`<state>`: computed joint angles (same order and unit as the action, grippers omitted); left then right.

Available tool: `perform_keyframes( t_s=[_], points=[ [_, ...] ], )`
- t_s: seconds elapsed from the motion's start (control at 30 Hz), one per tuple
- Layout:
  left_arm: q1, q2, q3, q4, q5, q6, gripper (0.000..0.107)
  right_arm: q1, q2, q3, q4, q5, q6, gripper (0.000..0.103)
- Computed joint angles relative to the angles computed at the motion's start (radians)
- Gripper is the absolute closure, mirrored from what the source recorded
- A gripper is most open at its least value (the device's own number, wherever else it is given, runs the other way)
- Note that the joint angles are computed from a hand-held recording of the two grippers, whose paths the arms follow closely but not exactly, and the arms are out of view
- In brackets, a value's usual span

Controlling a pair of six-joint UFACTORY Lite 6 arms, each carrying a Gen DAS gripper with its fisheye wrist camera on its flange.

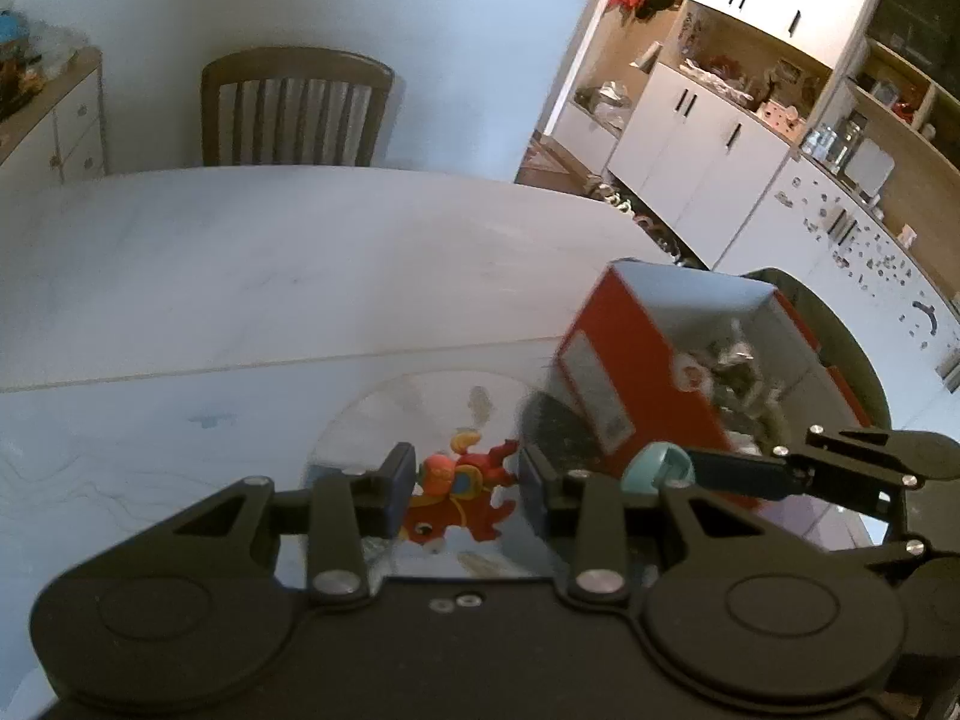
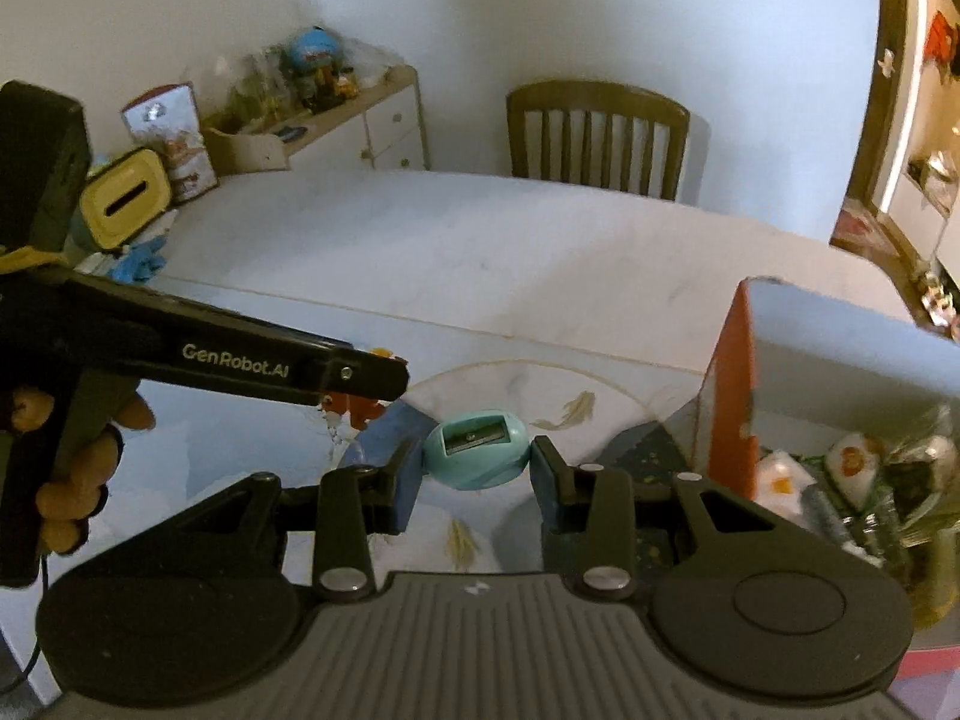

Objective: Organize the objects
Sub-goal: 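Carry the orange toy and blue sharpener over the shoebox with both tools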

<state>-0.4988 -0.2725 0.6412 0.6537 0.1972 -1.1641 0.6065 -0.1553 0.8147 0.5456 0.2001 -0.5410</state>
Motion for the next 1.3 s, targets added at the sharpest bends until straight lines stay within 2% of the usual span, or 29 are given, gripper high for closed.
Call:
perform_keyframes(
  t_s=[0.23, 0.37, 0.57, 0.73, 0.9, 1.1, 1.3],
  points=[
    [-0.157, 0.069, 0.16, 0.086, 0.112, -0.169, 0.071, -0.167, -0.177, -0.047, 0.133, 0.163, -0.232, 0.065],
    [-0.249, 0.171, 0.29, 0.194, 0.176, -0.299, 0.071, -0.319, -0.232, -0.053, 0.247, 0.273, -0.424, 0.065],
    [-0.334, 0.358, 0.515, 0.217, 0.25, -0.326, 0.071, -0.573, -0.237, -0.036, 0.397, 0.439, -0.684, 0.065],
    [-0.368, 0.521, 0.718, 0.191, 0.286, -0.278, 0.071, -0.781, -0.171, 0.016, 0.47, 0.56, -0.862, 0.065],
    [-0.382, 0.712, 0.958, 0.124, 0.332, -0.177, 0.071, -0.942, -0.067, 0.081, 0.51, 0.633, -0.997, 0.065],
    [-0.376, 0.914, 1.248, 0.018, 0.392, -0.032, 0.071, -1.069, 0.068, 0.178, 0.52, 0.673, -1.083, 0.065],
    [-0.358, 1.132, 1.552, -0.104, 0.477, 0.119, 0.071, -1.112, 0.185, 0.262, 0.495, 0.677, -1.096, 0.065]
  ],
)
